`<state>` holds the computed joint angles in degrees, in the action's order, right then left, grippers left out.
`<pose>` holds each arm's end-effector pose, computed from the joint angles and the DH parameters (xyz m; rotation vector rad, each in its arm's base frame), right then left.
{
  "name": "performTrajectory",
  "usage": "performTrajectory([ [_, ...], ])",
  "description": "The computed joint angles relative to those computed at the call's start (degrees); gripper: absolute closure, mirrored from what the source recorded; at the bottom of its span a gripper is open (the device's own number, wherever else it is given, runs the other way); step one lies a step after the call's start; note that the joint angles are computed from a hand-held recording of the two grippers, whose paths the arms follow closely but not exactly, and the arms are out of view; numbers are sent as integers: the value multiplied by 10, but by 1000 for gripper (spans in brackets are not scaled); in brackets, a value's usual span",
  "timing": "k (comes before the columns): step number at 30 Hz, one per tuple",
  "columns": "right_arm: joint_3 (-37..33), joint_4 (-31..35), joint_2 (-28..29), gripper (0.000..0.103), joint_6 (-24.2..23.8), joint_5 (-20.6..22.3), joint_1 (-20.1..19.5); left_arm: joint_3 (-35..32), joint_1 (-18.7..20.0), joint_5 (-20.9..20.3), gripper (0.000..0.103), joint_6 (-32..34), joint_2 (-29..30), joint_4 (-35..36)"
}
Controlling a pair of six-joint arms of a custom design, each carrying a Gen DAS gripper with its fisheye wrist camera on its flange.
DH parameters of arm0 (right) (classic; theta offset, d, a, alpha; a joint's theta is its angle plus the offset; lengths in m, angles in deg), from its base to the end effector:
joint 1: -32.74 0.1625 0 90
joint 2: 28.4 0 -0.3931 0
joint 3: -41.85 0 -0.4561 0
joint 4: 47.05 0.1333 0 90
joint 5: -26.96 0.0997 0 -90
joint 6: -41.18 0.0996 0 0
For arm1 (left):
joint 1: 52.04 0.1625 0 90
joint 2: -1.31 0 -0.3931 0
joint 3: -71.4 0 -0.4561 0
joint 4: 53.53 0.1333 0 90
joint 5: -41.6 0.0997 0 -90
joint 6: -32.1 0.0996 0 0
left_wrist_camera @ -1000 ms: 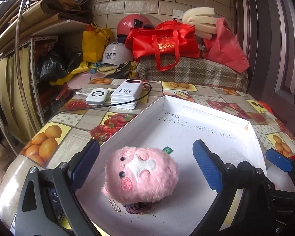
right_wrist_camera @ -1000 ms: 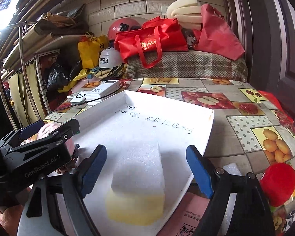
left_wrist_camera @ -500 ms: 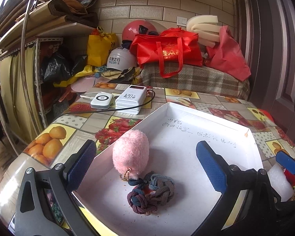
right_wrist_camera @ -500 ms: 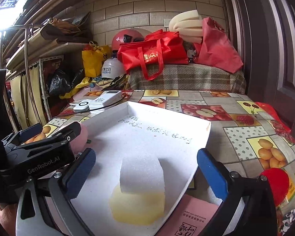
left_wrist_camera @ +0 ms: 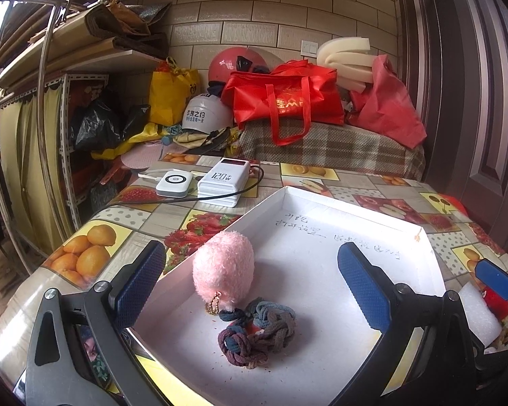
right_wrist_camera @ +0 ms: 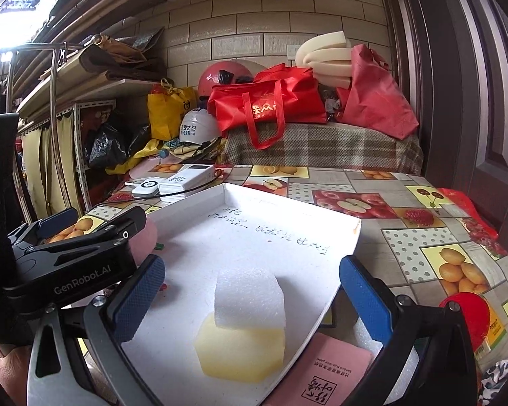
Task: Organize soft objects
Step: 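Withdraw both open tools from the white tray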
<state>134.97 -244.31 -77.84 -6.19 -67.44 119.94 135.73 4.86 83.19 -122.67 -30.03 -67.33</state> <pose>0.0904 -0.7240 0.1913 0.8248 -2.1576 1.2586 -0.2344 -0.7401 0.0027 0.4117 2.0334 -1.4623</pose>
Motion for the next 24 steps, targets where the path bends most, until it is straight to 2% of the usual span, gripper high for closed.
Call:
performTrajectory([
  [5, 9, -8, -5, 0, -3, 9, -2, 24, -2, 1, 0, 10, -12, -30],
  [15, 29, 14, -26, 0, 12, 14, -9, 35, -2, 1, 0, -14, -20, -24],
  [21, 80, 7, -62, 0, -38, 44, -17, 46, -4, 7, 0, -20, -27, -21],
  [24, 109, 13, -90, 0, -65, 57, -26, 37, -5, 18, 0, -35, -22, 13],
])
